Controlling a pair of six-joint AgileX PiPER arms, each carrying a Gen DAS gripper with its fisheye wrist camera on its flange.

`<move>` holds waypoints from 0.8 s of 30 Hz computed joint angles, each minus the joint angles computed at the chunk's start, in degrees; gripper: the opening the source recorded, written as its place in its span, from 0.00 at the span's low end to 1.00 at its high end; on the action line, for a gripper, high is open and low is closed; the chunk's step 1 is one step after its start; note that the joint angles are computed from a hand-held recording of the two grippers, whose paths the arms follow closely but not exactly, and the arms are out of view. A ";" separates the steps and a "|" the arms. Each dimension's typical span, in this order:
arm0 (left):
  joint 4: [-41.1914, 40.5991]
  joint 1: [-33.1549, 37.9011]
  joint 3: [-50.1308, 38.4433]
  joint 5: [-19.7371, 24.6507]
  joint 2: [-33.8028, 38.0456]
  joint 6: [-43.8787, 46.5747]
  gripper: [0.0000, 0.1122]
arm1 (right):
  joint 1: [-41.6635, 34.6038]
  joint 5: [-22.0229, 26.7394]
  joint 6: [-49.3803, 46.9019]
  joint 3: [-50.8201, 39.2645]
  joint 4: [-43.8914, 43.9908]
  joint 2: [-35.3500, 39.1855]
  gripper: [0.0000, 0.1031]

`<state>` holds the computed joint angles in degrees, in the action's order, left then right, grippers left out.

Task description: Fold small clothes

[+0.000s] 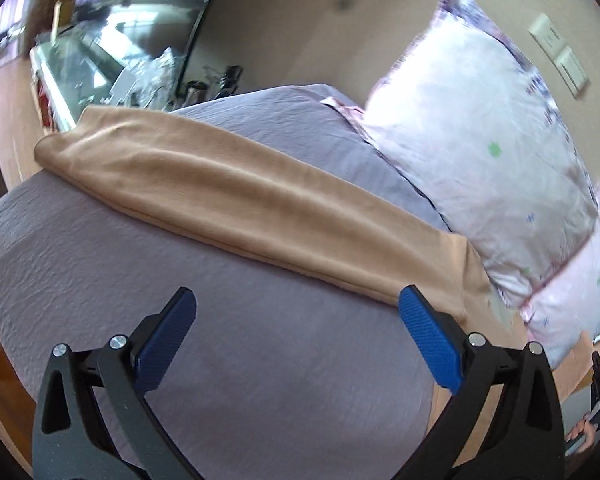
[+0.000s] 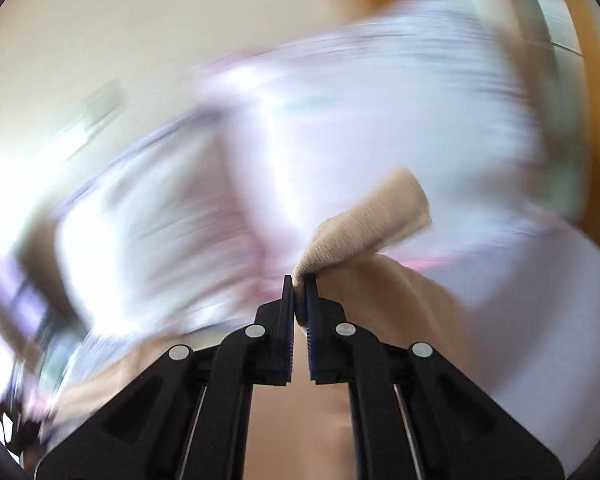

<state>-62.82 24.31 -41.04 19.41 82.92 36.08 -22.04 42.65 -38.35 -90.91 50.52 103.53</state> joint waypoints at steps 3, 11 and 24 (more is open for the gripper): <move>-7.46 4.32 0.00 3.08 1.37 5.13 0.84 | 14.79 1.67 -3.29 -0.48 -1.23 1.88 0.06; -14.46 12.11 -2.19 10.22 4.80 5.22 0.77 | 33.13 13.91 6.80 -7.92 -18.13 13.84 0.31; -1.38 15.26 -10.21 10.19 11.89 -16.49 0.07 | 17.71 15.44 -3.58 3.33 -3.67 4.38 0.75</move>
